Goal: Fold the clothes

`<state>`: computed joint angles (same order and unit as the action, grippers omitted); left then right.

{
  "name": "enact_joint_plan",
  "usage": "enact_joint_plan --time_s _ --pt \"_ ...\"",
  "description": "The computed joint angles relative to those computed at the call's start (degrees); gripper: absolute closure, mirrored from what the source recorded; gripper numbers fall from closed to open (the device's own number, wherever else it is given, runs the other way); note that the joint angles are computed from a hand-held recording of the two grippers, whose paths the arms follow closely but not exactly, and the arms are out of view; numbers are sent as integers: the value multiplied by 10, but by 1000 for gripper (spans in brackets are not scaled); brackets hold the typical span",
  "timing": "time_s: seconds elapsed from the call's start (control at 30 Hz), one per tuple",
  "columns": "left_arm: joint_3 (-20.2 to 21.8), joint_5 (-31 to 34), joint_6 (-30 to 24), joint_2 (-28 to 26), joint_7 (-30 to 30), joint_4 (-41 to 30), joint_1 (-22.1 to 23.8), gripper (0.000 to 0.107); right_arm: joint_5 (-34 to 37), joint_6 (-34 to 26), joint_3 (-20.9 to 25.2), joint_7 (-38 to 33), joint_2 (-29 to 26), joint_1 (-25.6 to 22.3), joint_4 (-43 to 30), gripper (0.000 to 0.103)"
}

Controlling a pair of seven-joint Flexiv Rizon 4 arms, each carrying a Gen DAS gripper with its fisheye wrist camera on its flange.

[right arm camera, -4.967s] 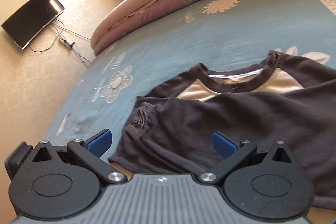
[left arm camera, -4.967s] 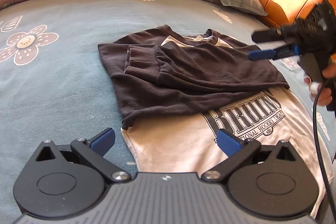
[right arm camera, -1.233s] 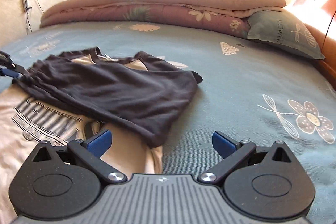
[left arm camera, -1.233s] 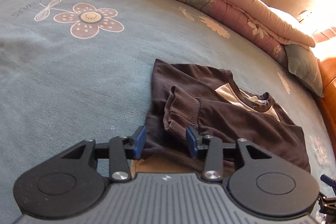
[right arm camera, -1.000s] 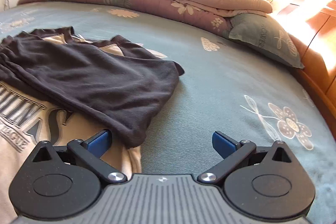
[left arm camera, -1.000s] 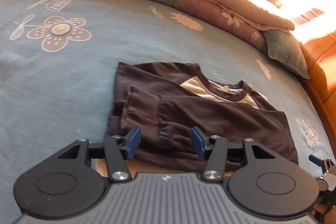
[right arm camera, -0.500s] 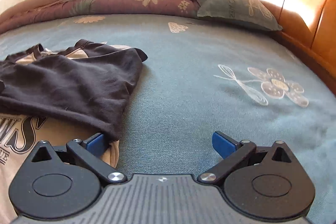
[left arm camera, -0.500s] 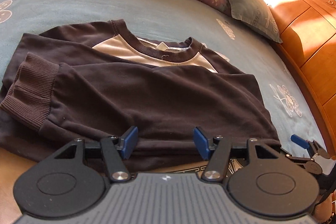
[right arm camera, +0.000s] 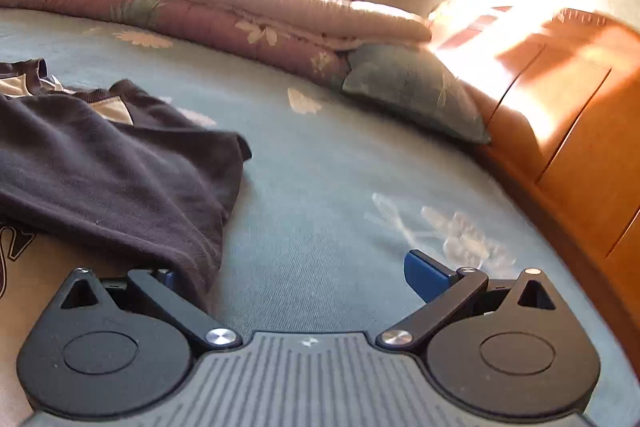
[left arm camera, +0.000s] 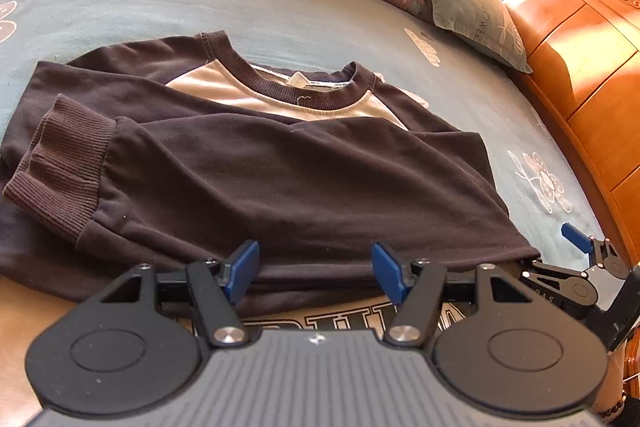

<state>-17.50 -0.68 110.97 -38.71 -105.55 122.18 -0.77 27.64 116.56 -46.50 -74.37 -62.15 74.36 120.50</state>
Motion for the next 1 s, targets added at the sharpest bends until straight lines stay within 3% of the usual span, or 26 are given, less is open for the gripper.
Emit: enact_joint_plan --time_s 0.1,0.17,0.3,0.37,0.4,0.5,0.63,0.67,0.77,0.87,1.0 --pt "28 -15 -18 11 11 -4 -31 44 -21 -8 4 -16 21 -3 8 0" --pt "24 -17 -29 19 16 -1 -28 44 -55 -8 15 -48 57 -6 26 0" --pt "-19 -8 -40 39 17 13 16 44 -124 47 122 -125 171 -82 69 0" --pt "-50 -1 -44 47 14 16 46 43 -120 86 215 -173 208 -152 63 0" --pt "-69 3 -51 49 14 14 62 43 -150 117 255 -159 212 -192 58 0" --pt "-119 2 -86 49 23 -9 100 42 -347 174 328 -23 202 -312 40 0" --pt "-203 -23 -147 8 67 -68 142 41 -433 101 485 5 181 -469 -18 0" --pt "-221 -31 -162 -10 82 -88 146 41 -437 82 506 7 176 -490 -23 0" --pt "-247 -57 -219 -68 133 -172 127 40 -409 96 519 -26 166 -495 -21 0" --pt "-239 -91 -288 -127 171 -281 77 40 -405 104 527 -30 160 -499 -22 0" --pt "-168 -113 -347 -175 195 -421 -15 40 -395 113 521 -55 158 -492 -18 0"
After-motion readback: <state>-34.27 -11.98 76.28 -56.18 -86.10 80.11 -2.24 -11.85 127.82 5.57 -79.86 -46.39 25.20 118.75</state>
